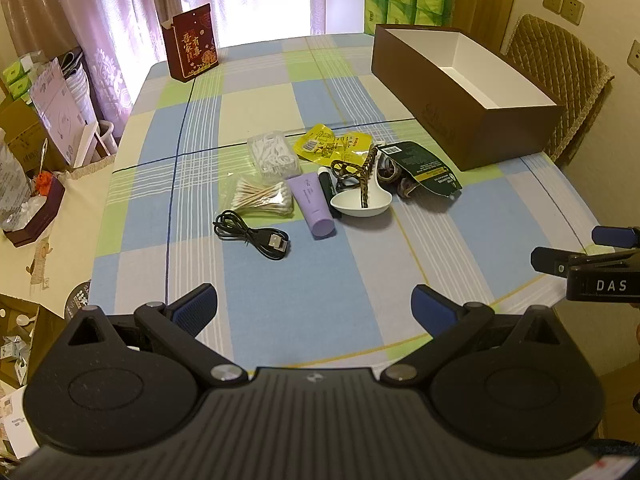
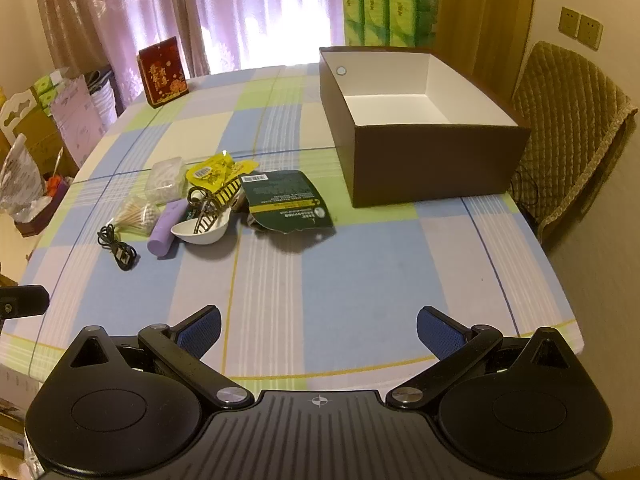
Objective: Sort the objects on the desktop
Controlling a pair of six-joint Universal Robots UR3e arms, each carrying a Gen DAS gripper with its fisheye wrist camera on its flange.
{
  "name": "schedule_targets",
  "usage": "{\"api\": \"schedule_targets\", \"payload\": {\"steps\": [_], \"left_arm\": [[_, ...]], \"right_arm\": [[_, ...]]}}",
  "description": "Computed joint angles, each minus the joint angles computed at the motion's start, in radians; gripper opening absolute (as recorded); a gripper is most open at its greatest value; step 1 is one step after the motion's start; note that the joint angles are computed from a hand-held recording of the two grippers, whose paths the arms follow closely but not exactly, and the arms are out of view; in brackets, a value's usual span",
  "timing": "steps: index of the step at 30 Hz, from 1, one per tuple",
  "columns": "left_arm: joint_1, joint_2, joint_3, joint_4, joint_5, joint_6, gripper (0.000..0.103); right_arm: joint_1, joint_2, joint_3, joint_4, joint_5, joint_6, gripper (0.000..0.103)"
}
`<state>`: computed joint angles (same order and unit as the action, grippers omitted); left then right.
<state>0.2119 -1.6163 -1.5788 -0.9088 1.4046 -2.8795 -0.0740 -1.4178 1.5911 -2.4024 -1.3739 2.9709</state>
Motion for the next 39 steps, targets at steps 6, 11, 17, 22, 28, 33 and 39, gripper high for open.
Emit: {"api": "schedule_targets", "payload": {"steps": [6, 11, 17, 22, 28, 33, 39], "left_arm": [[-0.009, -0.024, 0.028, -0.013, 0.01, -0.012, 0.102], [-0.015, -0.033, 0.037, -0.021, 0.014, -0.013, 0.102], [-0.019, -0.036, 0.035, -0.018, 0.025, -0.017, 0.102], [-0.016, -0.035, 0.032, -0.015, 0.026, -0.022, 0.102], [-0.013, -0.031, 0.031, -0.019, 0.031, -0.025, 0.102], [-0.018, -0.038, 0.038, -0.019, 0.039, -0.028, 0.102], [-0.024, -0.057, 0.057, -0.025, 0.044, -0.035, 0.102]], "right_arm": [[0.001, 0.012, -0.018, 0.009, -0.001, -0.013, 0.101], [0.0, 0.019, -0.022, 0.012, 0.001, -0.012, 0.101], [0.005, 0.031, -0.034, 0.016, 0.005, -0.018, 0.101], [0.011, 0.043, -0.05, 0.02, 0.007, -0.024, 0.101], [0.017, 0.061, -0.07, 0.023, 0.011, -0.032, 0.101], [0.015, 0.074, -0.085, 0.026, 0.02, -0.039, 0.101], [0.007, 0.091, -0.106, 0.037, 0.035, -0.047, 0.101]]}}
